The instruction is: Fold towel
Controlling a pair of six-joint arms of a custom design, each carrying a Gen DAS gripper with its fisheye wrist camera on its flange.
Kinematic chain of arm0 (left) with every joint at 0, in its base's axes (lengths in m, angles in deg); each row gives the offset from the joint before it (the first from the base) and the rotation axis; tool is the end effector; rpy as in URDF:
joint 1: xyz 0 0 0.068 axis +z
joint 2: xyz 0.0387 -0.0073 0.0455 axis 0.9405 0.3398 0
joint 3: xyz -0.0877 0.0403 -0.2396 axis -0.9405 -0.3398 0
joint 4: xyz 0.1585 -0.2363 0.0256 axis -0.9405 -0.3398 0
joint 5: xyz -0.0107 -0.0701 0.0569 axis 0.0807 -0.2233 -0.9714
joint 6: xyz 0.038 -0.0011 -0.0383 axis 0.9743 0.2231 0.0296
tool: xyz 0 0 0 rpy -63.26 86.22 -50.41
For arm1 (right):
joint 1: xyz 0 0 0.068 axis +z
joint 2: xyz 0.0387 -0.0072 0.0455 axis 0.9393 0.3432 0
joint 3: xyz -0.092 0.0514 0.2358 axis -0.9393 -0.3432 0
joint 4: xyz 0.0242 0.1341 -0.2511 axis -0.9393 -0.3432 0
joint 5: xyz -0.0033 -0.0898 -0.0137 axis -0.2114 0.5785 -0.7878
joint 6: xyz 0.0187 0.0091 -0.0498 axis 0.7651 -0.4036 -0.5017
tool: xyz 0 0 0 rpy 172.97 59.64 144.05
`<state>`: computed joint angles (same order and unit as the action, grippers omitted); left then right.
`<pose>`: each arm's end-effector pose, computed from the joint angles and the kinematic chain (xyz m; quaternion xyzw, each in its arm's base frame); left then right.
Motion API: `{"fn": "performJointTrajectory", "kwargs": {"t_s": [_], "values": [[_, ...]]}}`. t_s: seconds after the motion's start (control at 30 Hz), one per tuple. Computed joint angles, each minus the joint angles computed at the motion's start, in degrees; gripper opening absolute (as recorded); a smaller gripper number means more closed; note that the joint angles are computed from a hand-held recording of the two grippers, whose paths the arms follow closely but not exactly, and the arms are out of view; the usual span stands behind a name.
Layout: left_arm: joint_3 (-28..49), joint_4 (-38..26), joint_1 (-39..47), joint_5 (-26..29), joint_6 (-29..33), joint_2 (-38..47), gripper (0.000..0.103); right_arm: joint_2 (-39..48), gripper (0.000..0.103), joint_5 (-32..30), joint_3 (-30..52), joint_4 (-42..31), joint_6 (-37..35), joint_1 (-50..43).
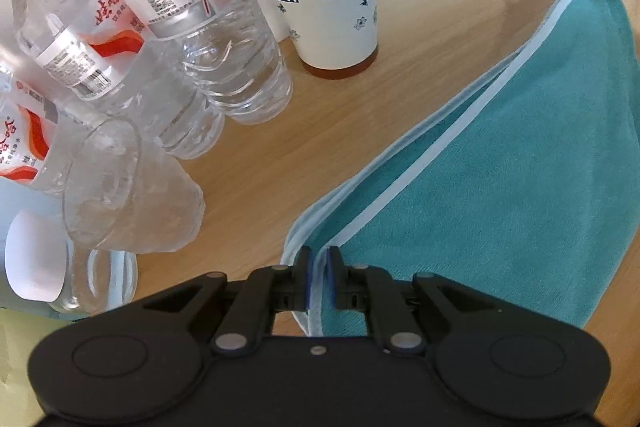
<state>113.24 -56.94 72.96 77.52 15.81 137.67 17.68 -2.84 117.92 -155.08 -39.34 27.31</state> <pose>0.2119 0.0138 0.1441 0.1886 0.9617 0.0923 0.1763 0.2198 -0.1723 0.1895 -0.1316 0.9352 0.2241 0.2406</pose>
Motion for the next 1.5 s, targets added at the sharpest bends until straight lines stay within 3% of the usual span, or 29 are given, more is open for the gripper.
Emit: {"fn": "performJointTrajectory", "kwargs": {"t_s": [0.43,0.67,0.73,0.83,0.9,1.03,1.17,1.3,1.37,1.4,1.5], "values": [[1.5,2.9,-0.6,-2.2,-2.8,3.2,0.01,-4.8,0.005,9.0,-11.5,17.7,11.4,3.9],[1.3,4.4,0.1,-3.9,-4.6,3.3,0.01,-8.8,0.01,11.5,-13.0,20.2,13.6,6.2],[0.9,2.6,1.4,-3.2,-4.1,0.3,0.01,-8.8,0.01,12.7,-12.7,20.0,13.7,6.9],[2.7,-1.5,1.0,-1.8,-5.4,-2.1,0.01,-13.2,0.021,14.9,-16.2,23.0,11.0,8.1],[3.5,-3.9,0.9,-0.4,-5.1,-3.9,0.015,-14.2,0.03,15.3,-16.3,22.2,9.6,8.1],[3.9,-8.9,-3.3,0.3,-6.8,-9.5,0.025,-18.7,0.03,16.8,-17.8,22.0,7.5,8.1],[1.8,-9.9,-8.0,0.9,-8.6,-12.0,0.026,-20.4,0.034,14.4,-14.8,13.3,6.4,6.9],[-2.7,-10.1,-16.5,-2.0,-13.1,-14.5,0.027,-21.1,0.034,18.7,-15.0,7.2,4.6,6.9],[-3.3,-17.4,-20.9,-4.8,-15.5,-20.5,0.027,-20.3,0.034,19.6,-15.5,5.6,4.5,5.3],[-6.0,-12.8,-21.4,-5.2,-15.4,-19.8,0.028,-19.7,0.034,20.1,-15.7,5.0,4.4,4.7],[-7.7,-10.0,-21.1,-5.9,-15.3,-17.1,0.03,-19.6,0.034,21.4,-17.3,5.6,4.1,2.3]]}}
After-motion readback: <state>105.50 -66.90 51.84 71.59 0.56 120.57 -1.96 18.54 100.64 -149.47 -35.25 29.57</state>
